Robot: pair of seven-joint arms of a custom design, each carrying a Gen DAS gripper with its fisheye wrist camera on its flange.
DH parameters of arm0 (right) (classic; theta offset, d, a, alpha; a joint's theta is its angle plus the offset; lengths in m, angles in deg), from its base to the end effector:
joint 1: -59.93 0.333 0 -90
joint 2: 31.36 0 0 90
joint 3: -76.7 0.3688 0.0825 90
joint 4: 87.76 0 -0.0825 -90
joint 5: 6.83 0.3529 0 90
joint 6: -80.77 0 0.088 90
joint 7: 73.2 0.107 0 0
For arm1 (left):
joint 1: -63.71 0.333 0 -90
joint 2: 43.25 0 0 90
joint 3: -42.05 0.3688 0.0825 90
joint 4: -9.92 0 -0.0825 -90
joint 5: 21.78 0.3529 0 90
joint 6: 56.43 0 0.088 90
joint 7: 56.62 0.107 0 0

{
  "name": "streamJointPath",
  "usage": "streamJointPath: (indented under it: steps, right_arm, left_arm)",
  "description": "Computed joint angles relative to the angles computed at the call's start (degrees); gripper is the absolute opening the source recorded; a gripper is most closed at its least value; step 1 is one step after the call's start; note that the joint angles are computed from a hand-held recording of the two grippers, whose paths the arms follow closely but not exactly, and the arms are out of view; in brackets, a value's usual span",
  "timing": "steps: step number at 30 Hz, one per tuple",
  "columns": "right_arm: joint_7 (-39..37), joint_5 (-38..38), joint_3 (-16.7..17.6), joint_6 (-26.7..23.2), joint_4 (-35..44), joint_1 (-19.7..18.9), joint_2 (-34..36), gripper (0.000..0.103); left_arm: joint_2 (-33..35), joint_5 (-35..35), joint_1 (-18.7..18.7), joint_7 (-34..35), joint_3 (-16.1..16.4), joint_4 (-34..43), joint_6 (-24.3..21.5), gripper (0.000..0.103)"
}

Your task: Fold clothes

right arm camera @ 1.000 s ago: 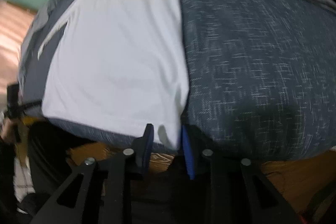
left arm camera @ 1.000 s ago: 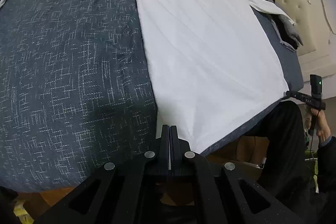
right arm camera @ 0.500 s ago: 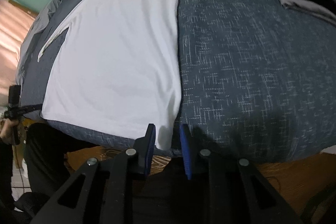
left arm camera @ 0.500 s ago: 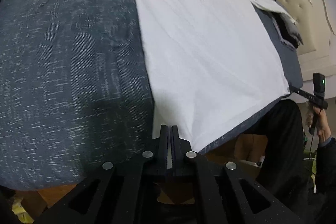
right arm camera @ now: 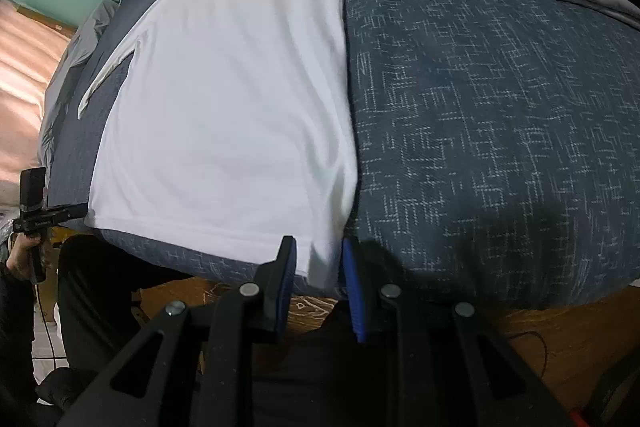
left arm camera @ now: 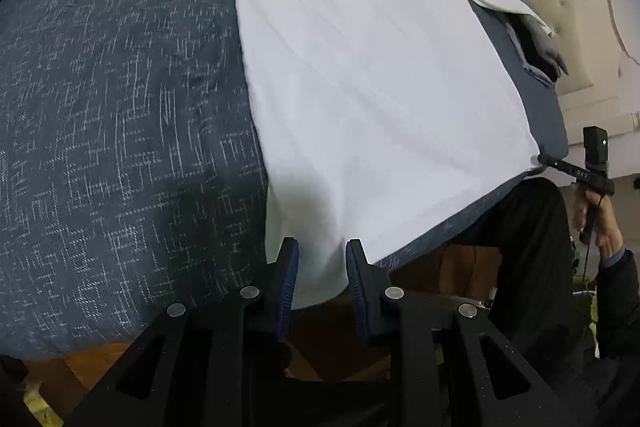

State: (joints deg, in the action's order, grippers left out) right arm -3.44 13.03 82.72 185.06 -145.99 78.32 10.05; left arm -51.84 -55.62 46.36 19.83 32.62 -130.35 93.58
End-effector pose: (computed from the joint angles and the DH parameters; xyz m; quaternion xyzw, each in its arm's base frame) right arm 0.6973 0.3135 0.4862 -0.8824 0.4226 0.1191 0.1690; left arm 0.4152 -0.1979 0.4595 0.7641 -0.6024 0.2122 0.0911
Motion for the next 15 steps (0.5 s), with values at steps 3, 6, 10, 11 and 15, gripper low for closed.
streamJointPath:
  steps: [3,6,10,11,15]
  right_arm:
    - [-0.40,0.03,0.15,-0.17,-0.12,0.06,0.08,0.024]
    - [-1.25,-0.16,0.20,0.25,-0.91,0.40,-0.25,0.012]
    - [-2.71,0.57,0.54,1.51,-2.53,0.23,-1.34,0.004]
    - [-3.04,0.78,0.61,1.70,-2.78,0.15,-1.59,0.003]
    - [-4.71,1.64,0.92,2.02,-4.03,-0.25,-3.43,0.003]
  left_arm:
    - [0.93,2.05,0.26,-0.84,-0.47,0.36,0.13,0.027]
    - [1.81,3.99,0.64,-1.54,-0.76,1.03,-0.12,0.021]
    - [1.79,5.22,0.99,-2.45,-0.99,1.09,0.85,0.005]
    - [1.50,5.15,0.97,-2.40,-0.93,0.98,1.15,0.005]
    - [-0.34,5.74,0.79,-2.89,-0.63,0.58,1.59,0.004]
